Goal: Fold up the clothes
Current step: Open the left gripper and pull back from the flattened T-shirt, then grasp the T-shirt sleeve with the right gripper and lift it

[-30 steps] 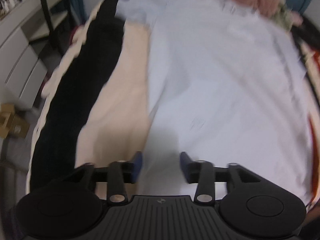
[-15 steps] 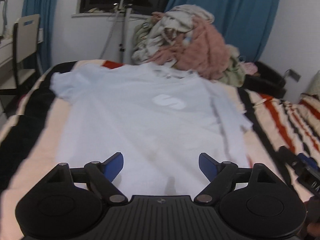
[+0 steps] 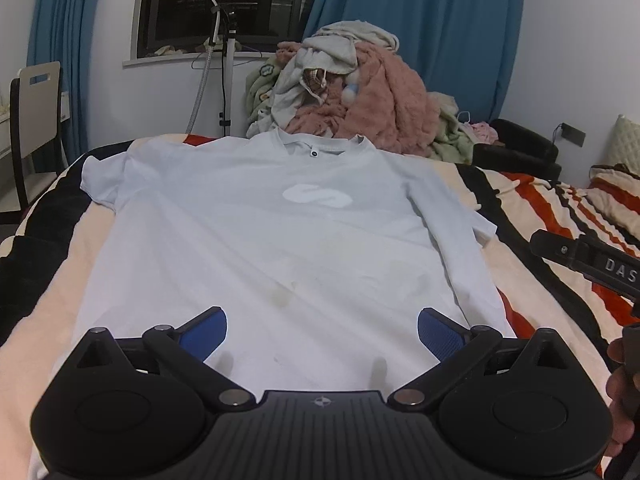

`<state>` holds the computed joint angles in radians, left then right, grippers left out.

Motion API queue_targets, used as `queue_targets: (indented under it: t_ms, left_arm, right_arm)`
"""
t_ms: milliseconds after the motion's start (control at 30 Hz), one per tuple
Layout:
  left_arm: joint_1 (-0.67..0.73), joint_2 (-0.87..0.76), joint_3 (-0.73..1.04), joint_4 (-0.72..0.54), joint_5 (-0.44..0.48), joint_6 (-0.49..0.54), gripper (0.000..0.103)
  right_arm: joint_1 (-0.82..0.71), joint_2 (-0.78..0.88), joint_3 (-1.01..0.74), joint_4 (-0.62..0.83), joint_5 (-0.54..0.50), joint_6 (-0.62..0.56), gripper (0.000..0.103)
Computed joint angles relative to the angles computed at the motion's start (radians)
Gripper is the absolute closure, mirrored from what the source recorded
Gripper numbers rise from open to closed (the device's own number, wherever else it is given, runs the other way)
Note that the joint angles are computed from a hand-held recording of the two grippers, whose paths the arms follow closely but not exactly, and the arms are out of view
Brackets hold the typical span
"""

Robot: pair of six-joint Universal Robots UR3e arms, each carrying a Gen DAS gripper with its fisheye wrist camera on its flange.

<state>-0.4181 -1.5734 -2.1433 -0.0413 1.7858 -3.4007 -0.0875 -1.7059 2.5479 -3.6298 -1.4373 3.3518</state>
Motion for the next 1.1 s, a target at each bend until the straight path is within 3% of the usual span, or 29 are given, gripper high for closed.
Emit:
queue_targets:
  t_ms: [133, 400, 500, 633, 733, 767, 967, 1033, 1100]
  left_arm:
    - [-0.008, 0.005, -0.014, 0.014, 0.012, -0.002, 0.000]
    - [0.001, -0.002, -0.018, 0.012, 0.015, -0.032, 0.000]
    - [0.040, 0.009, -0.015, 0.002, -0.039, -0.030, 0.000]
    - [0.079, -0.005, 0.001, 0.067, -0.045, 0.002, 0.000]
    - [0.100, -0.044, 0.018, 0.122, -0.033, 0.025, 0.000]
    - [0.114, -0.054, 0.018, 0.137, -0.046, 0.025, 0.000]
    - [0.234, -0.085, 0.026, 0.104, -0.248, -0.033, 0.000]
    - [0.246, -0.108, 0.030, 0.113, -0.274, -0.035, 0.000]
    - [0.257, -0.132, 0.036, 0.120, -0.297, -0.037, 0.000]
  right_arm:
    - [-0.042, 0.046, 0.003, -0.055, 0.013, 0.039, 0.000]
    - [-0.239, 0.227, -0.026, -0.184, 0.199, 0.178, 0.000]
    - [-0.295, 0.322, -0.088, -0.181, 0.244, 0.227, 0.001]
    - [-0.361, 0.428, -0.195, -0.152, 0.302, 0.295, 0.009]
    - [-0.378, 0.531, -0.332, -0.077, 0.319, 0.334, 0.027]
    - [-0.382, 0.569, -0.381, -0.053, 0.323, 0.352, 0.028]
    - [-0.362, 0.847, -0.674, -0.005, 0.358, 0.464, 0.034]
    - [-0.328, 0.910, -0.780, 0.017, 0.343, 0.438, 0.034]
    - [-0.286, 0.952, -0.895, 0.105, 0.326, 0.372, 0.044]
